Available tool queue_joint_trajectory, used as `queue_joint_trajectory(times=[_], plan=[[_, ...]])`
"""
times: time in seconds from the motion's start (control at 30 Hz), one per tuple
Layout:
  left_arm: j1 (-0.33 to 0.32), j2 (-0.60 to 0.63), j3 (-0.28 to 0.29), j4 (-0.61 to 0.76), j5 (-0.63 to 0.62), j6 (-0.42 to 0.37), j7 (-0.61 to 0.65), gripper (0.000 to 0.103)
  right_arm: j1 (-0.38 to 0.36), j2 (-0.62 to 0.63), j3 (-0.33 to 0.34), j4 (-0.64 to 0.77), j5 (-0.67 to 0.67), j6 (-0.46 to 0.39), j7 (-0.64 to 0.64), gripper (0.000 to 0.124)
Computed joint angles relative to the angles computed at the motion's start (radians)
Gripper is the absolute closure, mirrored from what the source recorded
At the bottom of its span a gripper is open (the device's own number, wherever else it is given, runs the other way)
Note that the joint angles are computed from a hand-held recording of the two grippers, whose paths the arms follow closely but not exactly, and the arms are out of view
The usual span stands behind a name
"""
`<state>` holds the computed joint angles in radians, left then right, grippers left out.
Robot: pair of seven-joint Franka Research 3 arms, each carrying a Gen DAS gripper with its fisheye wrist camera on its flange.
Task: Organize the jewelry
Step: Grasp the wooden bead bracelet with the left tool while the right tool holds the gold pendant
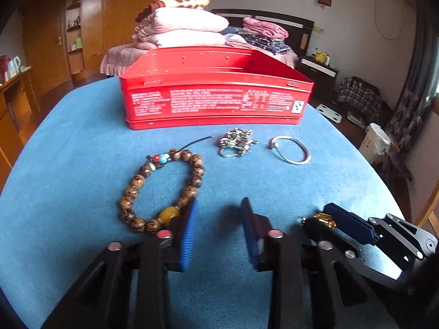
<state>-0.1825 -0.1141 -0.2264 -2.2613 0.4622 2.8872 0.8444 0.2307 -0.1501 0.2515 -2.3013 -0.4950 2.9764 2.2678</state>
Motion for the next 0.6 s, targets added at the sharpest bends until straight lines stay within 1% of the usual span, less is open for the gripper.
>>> queue_joint_trajectory(times=[0.03, 0.1, 0.17, 0.23, 0.27, 0.3, 0.33, 0.37, 0.43, 0.47, 0.53, 0.6], plan=[[0.002, -0.005, 0.003, -0.009, -0.003, 0.008, -0.006, 0.091, -0.004, -0.002, 0.002, -0.003, -0.011, 0.005, 0.005, 0.102], [-0.004, -0.012, 0.016, -0.027, -0.046, 0.032, 0.017, 0.103, -0.021, -0.01, 0.018, -0.008, -0.06, 0.001, 0.034, 0.102], [-0.012, -0.021, 0.026, -0.049, -0.091, 0.064, 0.041, 0.103, -0.02, -0.022, 0.016, -0.02, -0.06, 0.007, 0.041, 0.102], [-0.006, -0.035, 0.025, -0.072, -0.104, 0.094, 0.038, 0.103, 0.001, -0.033, -0.008, -0.038, 0.009, 0.033, 0.001, 0.102], [-0.016, -0.046, 0.036, -0.092, -0.132, 0.129, 0.057, 0.103, -0.002, -0.042, -0.009, -0.047, 0.03, 0.045, -0.007, 0.102], [-0.02, -0.057, 0.044, -0.109, -0.151, 0.157, 0.07, 0.103, -0.017, -0.052, 0.0, -0.053, 0.034, 0.055, -0.006, 0.102], [-0.003, -0.073, 0.034, -0.126, -0.14, 0.177, 0.053, 0.103, -0.035, -0.059, 0.011, -0.057, 0.035, 0.063, -0.005, 0.103], [-0.008, -0.09, 0.045, -0.15, -0.155, 0.214, 0.061, 0.103, -0.055, -0.069, 0.026, -0.061, 0.033, 0.072, 0.001, 0.103], [-0.055, -0.124, 0.094, -0.193, -0.212, 0.274, 0.098, 0.103, -0.074, -0.084, 0.039, -0.069, 0.058, 0.092, -0.01, 0.103], [-0.059, -0.141, 0.103, -0.21, -0.223, 0.302, 0.103, 0.103, -0.074, -0.089, 0.039, -0.071, 0.079, 0.1, -0.028, 0.103], [-0.048, -0.17, 0.1, -0.229, -0.225, 0.333, 0.103, 0.103, -0.101, -0.096, 0.064, -0.067, 0.098, 0.108, -0.042, 0.103], [-0.051, -0.189, 0.107, -0.238, -0.227, 0.35, 0.103, 0.103, -0.104, -0.096, 0.067, -0.061, 0.131, 0.115, -0.071, 0.103]])
